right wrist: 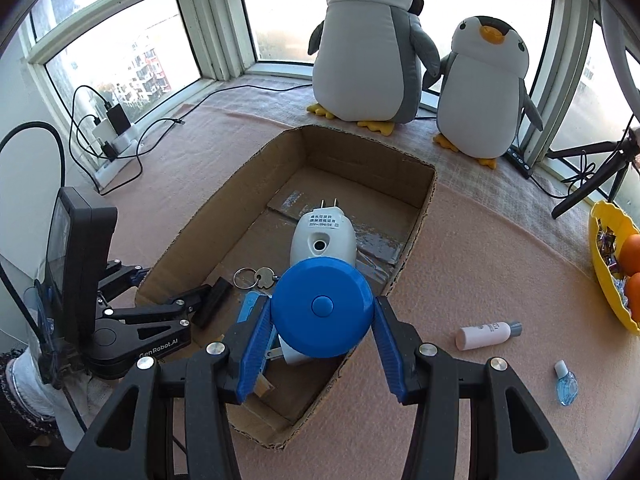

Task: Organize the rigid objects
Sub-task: 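Carry the blue tape measure with the right tool into the box and release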

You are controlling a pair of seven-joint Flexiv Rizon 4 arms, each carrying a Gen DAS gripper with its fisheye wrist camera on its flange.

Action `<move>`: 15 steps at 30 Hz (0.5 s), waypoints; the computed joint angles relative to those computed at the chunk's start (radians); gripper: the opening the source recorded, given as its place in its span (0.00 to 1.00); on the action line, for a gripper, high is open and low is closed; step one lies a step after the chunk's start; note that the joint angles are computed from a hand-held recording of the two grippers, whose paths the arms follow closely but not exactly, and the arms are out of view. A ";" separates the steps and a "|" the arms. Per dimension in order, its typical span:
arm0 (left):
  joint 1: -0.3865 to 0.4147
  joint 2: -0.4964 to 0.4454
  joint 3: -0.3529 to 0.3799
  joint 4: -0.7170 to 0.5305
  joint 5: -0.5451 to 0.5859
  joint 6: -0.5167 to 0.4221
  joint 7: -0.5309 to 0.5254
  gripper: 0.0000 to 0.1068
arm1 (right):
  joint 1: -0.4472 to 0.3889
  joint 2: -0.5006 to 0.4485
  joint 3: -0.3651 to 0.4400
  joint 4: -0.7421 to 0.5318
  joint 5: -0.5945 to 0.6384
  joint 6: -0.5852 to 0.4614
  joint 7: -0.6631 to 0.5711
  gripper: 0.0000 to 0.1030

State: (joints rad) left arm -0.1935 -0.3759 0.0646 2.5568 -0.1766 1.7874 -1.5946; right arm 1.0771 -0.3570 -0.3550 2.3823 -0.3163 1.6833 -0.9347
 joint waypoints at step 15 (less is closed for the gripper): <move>-0.017 -0.001 0.011 -0.005 -0.004 -0.004 -0.005 0.46 | -0.171 -0.050 0.182 -0.071 -0.069 -0.049 0.049 0.45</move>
